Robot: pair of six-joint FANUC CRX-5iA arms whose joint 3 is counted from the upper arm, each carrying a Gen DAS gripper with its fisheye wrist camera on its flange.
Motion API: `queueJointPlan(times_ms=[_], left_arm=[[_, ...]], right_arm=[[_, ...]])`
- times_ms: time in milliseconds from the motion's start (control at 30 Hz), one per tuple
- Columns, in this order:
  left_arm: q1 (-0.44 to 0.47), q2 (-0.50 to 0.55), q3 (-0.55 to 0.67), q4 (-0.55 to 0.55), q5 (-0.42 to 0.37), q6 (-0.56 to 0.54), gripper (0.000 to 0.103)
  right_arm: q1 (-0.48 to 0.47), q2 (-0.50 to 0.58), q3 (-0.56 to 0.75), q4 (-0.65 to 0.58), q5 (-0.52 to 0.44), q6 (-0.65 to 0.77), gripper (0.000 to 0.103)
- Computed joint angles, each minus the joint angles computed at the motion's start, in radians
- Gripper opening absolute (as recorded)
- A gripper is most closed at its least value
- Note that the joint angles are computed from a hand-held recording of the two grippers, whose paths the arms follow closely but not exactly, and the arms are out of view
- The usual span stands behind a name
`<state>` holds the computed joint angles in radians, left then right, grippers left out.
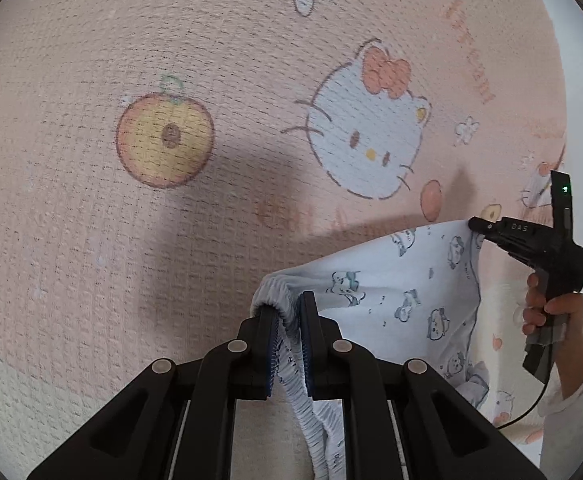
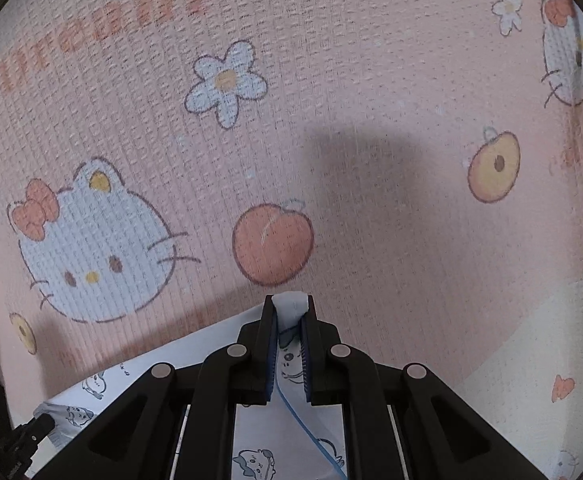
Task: Fold clothes
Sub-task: 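Lay the pants down on the blanket and open both grippers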
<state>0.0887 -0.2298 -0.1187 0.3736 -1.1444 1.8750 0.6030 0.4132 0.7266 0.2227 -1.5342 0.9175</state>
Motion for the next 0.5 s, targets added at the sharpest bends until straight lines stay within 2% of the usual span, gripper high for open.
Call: queueJointPlan(times_ms=[100, 200, 233, 267, 300, 367, 433, 500], left_arm=[[0.003, -0.002, -0.007, 0.014, 0.012, -0.013, 0.009], [0.054, -0.024, -0.089, 0.192, 0.036, -0.080, 0.010], [0.066, -0.032, -0.106, 0.232, 0.041, -0.089, 0.013], [0.076, -0.039, -0.123, 0.272, 0.046, -0.098, 0.024], [0.086, -0.046, -0.139, 0.312, 0.050, -0.106, 0.043], [0.086, -0.051, -0.150, 0.353, 0.057, -0.123, 0.063], [0.073, -0.050, -0.129, 0.328, 0.054, -0.111, 0.063], [0.047, -0.038, -0.079, 0.250, 0.036, -0.085, 0.063]], right_arm=[[-0.008, 0.005, 0.004, -0.017, 0.009, 0.009, 0.008], [-0.025, 0.013, 0.023, -0.071, 0.010, 0.023, 0.009], [-0.032, 0.016, 0.031, -0.092, 0.008, 0.023, 0.012], [-0.036, 0.003, 0.014, -0.102, 0.029, 0.019, 0.020], [-0.034, -0.017, -0.016, -0.096, 0.062, 0.020, 0.025], [-0.026, -0.055, -0.076, -0.070, 0.123, 0.025, 0.042], [-0.011, -0.074, -0.110, -0.015, 0.136, 0.040, 0.051], [-0.006, -0.089, -0.132, 0.009, 0.140, 0.041, 0.054]])
